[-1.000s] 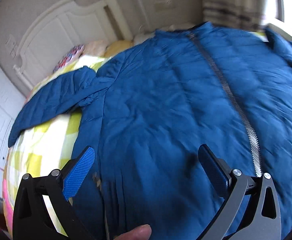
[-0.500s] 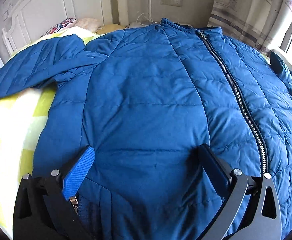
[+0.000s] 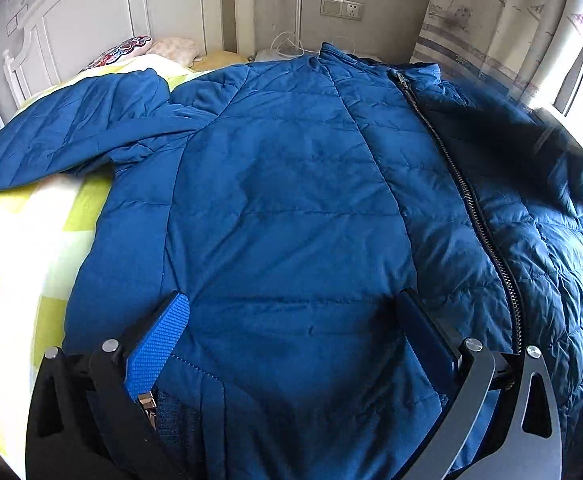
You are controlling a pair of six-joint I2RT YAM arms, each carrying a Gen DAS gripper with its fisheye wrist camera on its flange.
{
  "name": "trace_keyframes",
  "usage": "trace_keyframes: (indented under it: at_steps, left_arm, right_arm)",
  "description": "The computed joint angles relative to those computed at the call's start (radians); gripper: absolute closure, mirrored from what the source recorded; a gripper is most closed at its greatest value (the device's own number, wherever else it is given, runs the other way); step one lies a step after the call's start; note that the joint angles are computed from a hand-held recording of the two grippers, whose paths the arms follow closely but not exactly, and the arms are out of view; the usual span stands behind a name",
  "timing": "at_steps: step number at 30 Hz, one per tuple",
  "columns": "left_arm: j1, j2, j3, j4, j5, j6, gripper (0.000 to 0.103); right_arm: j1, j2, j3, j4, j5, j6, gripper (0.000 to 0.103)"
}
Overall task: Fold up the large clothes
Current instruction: 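Grasp the sleeve nearest the right tool and fold it across the jacket front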
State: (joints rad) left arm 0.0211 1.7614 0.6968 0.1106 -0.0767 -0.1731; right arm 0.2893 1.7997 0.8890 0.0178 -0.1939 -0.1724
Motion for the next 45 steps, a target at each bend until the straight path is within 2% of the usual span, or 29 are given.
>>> trace_keyframes:
  at_steps: [1,2,3,5,6,8,11,14,17,19,20,21,22,23,25,29,31,33,36,38,41,45]
  left_arm:
    - [0.000,-0.001,-0.001,0.001,0.000,0.000,0.004]
    - [0.000,0.000,-0.001,0.002,0.001,0.000,0.004]
    - [0.000,-0.002,-0.003,0.003,0.002,-0.002,0.004]
    - [0.002,-0.006,-0.006,0.005,0.005,-0.001,0.004]
    - [0.003,-0.006,-0.005,0.004,0.005,-0.001,0.004]
    - [0.002,-0.008,-0.006,0.005,0.004,-0.001,0.004]
    - [0.000,-0.014,-0.018,0.016,-0.003,0.001,0.004]
    - [-0.002,-0.018,-0.019,0.013,-0.009,0.003,0.004]
    - [-0.001,-0.019,-0.020,0.015,-0.007,0.003,0.004]
    - [-0.001,-0.018,-0.020,0.016,-0.006,0.003,0.004]
    - [-0.002,-0.018,-0.019,0.015,-0.007,0.002,0.004]
    - [-0.002,-0.018,-0.019,0.015,-0.007,0.002,0.004]
    - [-0.001,-0.018,-0.019,0.016,-0.006,0.003,0.004]
    - [0.000,-0.017,-0.019,0.016,-0.005,0.002,0.004]
    - [-0.002,-0.018,-0.019,0.015,-0.008,0.001,0.004]
    - [-0.004,-0.019,-0.018,0.013,-0.012,0.000,0.004]
    - [0.000,-0.024,-0.023,0.017,-0.006,0.000,0.004]
    - [0.012,-0.028,-0.031,0.027,0.013,0.000,0.004]
    - [0.040,-0.043,-0.051,0.047,0.060,-0.008,0.004]
    - [0.057,-0.054,-0.064,0.063,0.090,-0.015,0.004]
    - [0.065,-0.053,-0.064,0.069,0.105,-0.019,0.004]
    - [0.069,-0.062,-0.076,0.082,0.116,-0.021,0.004]
  right_arm:
    - [0.034,0.032,-0.016,0.008,0.060,0.014,0.061]
    - [0.034,0.014,-0.081,0.096,0.066,-0.015,0.060]
    - [0.012,-0.020,-0.096,0.061,0.034,-0.019,0.049]
    - [-0.075,-0.097,-0.114,-0.041,-0.123,-0.005,0.036]
    - [-0.136,-0.165,-0.150,-0.075,-0.198,0.003,0.036]
    - [-0.207,-0.317,-0.244,-0.074,-0.253,0.040,0.036]
    - [-0.444,-0.404,-0.297,-0.026,-0.352,0.072,0.036]
    - [-0.673,-0.229,-0.180,0.028,-0.424,0.207,0.036]
    - [-0.739,-0.022,-0.012,-0.045,-0.431,0.249,0.035]
    - [-0.742,0.073,0.063,-0.075,-0.467,0.259,0.042]
    - [-0.739,0.098,0.085,-0.080,-0.484,0.261,0.054]
    - [-0.727,0.079,0.067,-0.040,-0.452,0.277,0.072]
    - [-0.712,0.034,0.015,0.031,-0.425,0.299,0.079]
    - [-0.697,-0.036,-0.049,0.116,-0.412,0.308,0.082]
    - [-0.635,-0.179,-0.140,0.204,-0.390,0.295,0.083]
    - [-0.406,-0.366,-0.162,0.166,-0.380,0.257,0.084]
    - [-0.264,-0.381,-0.106,0.065,-0.491,0.195,0.076]
    - [-0.168,-0.383,-0.080,0.027,-0.539,0.173,0.045]
    - [-0.094,-0.411,-0.092,0.031,-0.504,0.118,0.044]
    - [-0.153,-0.431,-0.138,0.058,-0.502,0.091,0.044]
    - [-0.231,-0.438,-0.170,0.062,-0.378,0.116,0.044]
    - [-0.465,-0.220,-0.109,0.042,-0.243,0.072,0.044]
